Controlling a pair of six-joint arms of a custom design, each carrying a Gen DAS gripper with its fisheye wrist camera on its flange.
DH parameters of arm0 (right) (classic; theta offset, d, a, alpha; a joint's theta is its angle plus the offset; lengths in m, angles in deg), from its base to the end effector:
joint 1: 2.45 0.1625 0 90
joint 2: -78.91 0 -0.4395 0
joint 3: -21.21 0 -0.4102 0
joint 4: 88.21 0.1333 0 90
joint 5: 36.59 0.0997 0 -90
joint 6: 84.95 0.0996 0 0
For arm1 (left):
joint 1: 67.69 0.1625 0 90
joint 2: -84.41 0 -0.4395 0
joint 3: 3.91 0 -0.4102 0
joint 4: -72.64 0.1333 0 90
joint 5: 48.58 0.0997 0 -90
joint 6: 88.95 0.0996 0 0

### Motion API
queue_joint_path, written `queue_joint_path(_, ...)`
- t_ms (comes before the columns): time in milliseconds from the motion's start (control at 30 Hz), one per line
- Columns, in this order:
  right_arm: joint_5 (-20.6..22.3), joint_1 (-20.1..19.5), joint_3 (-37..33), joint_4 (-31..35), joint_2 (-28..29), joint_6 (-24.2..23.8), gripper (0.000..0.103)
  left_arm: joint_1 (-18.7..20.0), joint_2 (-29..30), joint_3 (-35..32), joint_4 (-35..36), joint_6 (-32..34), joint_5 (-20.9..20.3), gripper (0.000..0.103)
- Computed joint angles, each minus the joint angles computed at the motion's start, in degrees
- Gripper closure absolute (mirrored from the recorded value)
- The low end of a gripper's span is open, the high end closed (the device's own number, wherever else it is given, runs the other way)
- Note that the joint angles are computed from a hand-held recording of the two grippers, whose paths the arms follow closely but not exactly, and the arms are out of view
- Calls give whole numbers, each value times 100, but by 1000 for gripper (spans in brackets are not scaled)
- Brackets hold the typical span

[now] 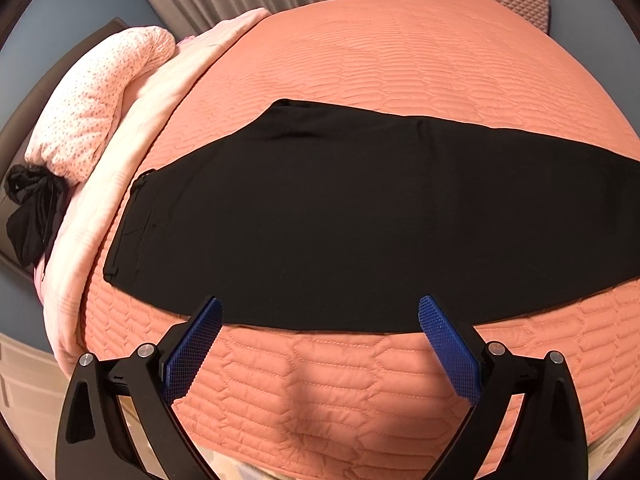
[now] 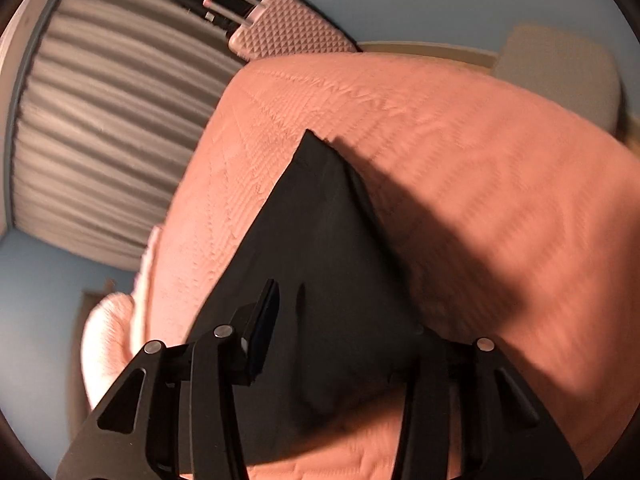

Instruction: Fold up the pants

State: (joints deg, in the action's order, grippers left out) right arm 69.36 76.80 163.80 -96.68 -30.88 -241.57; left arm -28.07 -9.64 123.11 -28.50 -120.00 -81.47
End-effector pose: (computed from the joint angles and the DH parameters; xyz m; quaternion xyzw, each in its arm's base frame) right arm 0.0589 -0.2577 0.2235 -0.3161 -0.7734 0.5465 0.0568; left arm -0.1586 -0.4130 0.2904 0.2340 0.8350 -0.1801 0.4642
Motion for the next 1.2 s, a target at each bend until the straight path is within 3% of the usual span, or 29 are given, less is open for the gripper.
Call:
queue_joint_path(133,677,721,405,-471,35,124,63,87,-69,-32,81,-57,-19,6)
queue_joint_path(200,777,790,388,-595,182,2,63,126,-39,-49,101,-84,-60,6)
queue_joint_path(367,-193,-73,26,-419,198,-417,63,7,57,-14,42,-89,-61,6)
queue_joint_path(433,-283,-208,-134,-417,332,-466,64,-91,47,10,14,-102,-48,6)
queue_joint_path(467,-209,-174,-202,-412,399,-452,66,-126,37,12,15,-107,-39,6)
queue_joint_path(533,35,-19,-318,-332,523,-346,95,-168,9,15,38,-116,-3,6)
queue_joint_path(600,583,450,-444,-379,688,-258,96,-163,-37,11,47,-107,28,6)
queue_joint_path(667,1399,1318,-855,-302,1116,-434,97,-102,-103,-4,35,-87,40,6)
queue_joint_path(700,1829,1865,-1236,-158,1501,-654,97,-62,-143,-8,18,-72,37,6)
queue_joint_path(767,2234,2533,-1935,245,2210,-883,97,41,-263,-14,20,-90,21,6)
queue_joint_path(800,2355,2929,-2506,577,2810,-1102,97,99,-335,-6,-3,-80,13,6)
queue_joint_path(900,2399,3521,-3766,1379,4207,-1324,97,329,-599,-27,31,-111,-34,6)
queue_joint_path(1000,1952,3713,-5151,2157,5812,-1496,97,573,-919,-43,60,-92,-24,6)
queue_joint_path(1100,1477,3594,-6364,3174,7187,-1241,94,853,-1168,-91,132,-32,50,6)
queue_joint_path(1133,1650,3583,-6789,3469,7786,-1245,92,961,-1253,-118,145,5,61,6)
queue_joint_path(1200,2599,3963,-7205,3340,8307,-1838,89,1149,-1387,-165,109,118,47,6)
